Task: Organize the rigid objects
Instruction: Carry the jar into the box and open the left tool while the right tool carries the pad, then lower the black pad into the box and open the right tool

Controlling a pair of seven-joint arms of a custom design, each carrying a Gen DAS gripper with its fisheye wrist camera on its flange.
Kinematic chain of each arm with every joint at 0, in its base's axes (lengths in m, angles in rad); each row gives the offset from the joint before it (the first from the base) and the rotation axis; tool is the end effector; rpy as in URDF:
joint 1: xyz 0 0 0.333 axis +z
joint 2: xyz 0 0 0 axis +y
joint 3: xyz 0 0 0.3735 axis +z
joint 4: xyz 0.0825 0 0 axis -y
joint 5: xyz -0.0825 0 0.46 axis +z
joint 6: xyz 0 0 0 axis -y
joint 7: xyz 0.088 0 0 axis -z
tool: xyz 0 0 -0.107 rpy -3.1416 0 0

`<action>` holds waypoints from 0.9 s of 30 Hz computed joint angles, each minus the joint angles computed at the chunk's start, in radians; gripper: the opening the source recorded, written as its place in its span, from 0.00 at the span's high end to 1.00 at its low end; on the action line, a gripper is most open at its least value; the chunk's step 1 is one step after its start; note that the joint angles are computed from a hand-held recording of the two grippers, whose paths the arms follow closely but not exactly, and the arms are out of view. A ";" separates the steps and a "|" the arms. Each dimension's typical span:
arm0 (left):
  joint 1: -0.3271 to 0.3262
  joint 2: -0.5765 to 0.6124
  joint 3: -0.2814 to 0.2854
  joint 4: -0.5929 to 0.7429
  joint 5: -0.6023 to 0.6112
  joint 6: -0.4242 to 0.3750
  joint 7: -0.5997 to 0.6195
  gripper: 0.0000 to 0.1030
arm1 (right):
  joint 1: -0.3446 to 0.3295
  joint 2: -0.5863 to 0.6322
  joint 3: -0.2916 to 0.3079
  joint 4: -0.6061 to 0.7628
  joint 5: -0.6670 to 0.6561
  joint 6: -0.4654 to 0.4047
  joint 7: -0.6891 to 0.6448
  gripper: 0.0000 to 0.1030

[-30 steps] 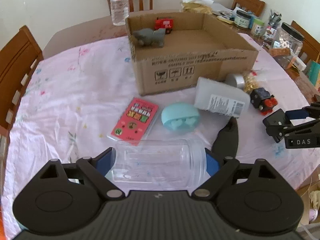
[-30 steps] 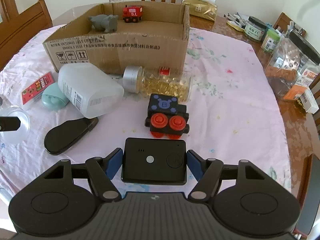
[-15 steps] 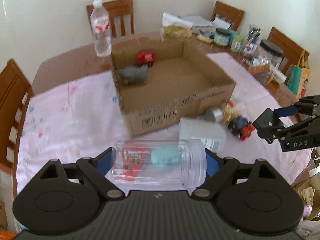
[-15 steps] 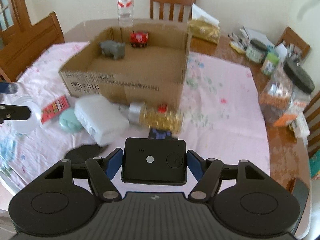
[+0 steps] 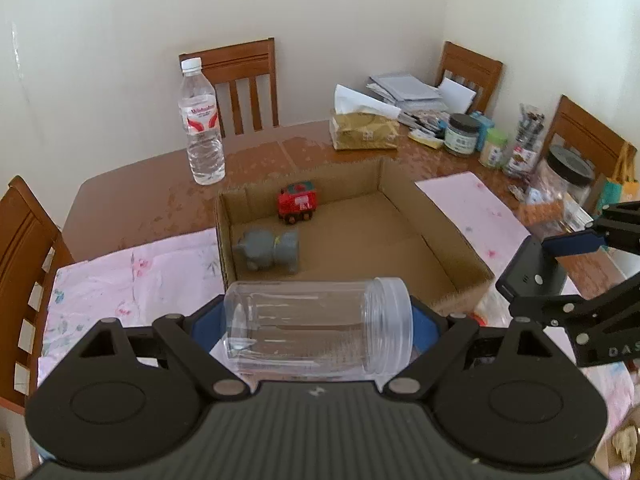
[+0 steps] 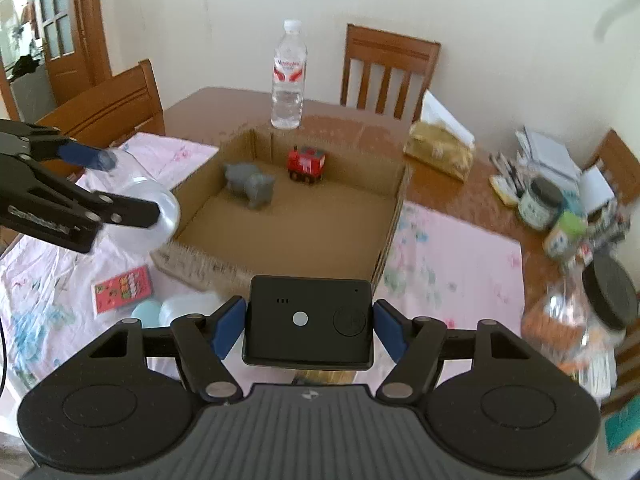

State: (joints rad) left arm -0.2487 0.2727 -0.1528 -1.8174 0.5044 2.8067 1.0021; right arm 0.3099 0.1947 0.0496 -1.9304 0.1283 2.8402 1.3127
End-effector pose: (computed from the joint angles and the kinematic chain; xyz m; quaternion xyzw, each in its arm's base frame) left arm 0.6888 -0.3061 0.4888 -0.5773 0.7266 -0.2870 0.2376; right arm 0.6809 0.2464 0.4882 -0.8062 0.4757 -0.2017 0.2883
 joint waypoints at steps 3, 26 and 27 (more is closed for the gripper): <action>-0.014 0.039 0.014 0.046 0.013 -0.014 -0.031 0.13 | -0.012 0.030 0.008 0.041 0.020 -0.007 -0.038 0.28; -0.064 0.000 0.061 0.008 0.238 -0.141 -0.389 0.05 | -0.045 0.268 0.032 0.371 0.127 -0.159 -0.264 0.28; -0.060 -0.010 0.052 -0.002 0.235 -0.171 -0.387 0.05 | -0.041 0.286 0.028 0.395 0.122 -0.171 -0.263 0.28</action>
